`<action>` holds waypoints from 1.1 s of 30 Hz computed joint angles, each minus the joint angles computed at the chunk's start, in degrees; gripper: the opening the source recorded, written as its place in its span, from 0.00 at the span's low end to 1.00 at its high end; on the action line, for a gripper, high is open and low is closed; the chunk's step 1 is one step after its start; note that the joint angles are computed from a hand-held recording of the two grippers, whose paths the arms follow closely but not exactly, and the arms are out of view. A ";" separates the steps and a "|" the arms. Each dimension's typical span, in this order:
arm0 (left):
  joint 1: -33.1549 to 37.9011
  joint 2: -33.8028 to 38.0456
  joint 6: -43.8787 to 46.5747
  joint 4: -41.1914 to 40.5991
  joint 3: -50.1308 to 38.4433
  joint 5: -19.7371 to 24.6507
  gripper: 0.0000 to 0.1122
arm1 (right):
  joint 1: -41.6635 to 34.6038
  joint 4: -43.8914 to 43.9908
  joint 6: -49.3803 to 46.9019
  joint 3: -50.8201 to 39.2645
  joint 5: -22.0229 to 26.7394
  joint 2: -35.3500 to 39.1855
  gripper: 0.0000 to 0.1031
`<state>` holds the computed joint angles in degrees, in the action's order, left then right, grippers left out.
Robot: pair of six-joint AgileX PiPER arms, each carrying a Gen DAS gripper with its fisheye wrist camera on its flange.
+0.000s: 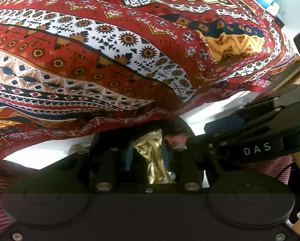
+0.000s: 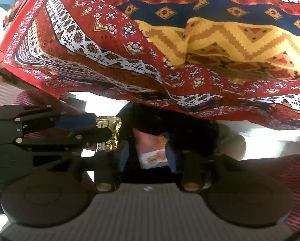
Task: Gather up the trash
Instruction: 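Lower both tools below the bed edge and open them to drop the wrappers, then raise both open tools back over the trash on the bed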
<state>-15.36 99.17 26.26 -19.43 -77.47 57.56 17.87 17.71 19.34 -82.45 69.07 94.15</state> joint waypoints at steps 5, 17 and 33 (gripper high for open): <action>-0.19 -0.09 -0.69 0.76 -0.22 0.05 0.30 | -0.34 -0.12 0.04 0.49 -0.05 -0.78 0.57; -0.15 -0.99 -0.75 1.16 -0.18 -0.22 0.35 | -0.70 -0.41 0.30 -0.03 -0.02 -1.60 0.60; -0.12 -1.31 -0.62 1.17 -0.08 -0.28 0.37 | -0.56 -0.78 0.56 0.25 -0.11 -2.16 0.63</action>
<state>-15.48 97.86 25.64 -18.26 -77.55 57.28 17.30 16.93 19.90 -82.20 68.95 91.99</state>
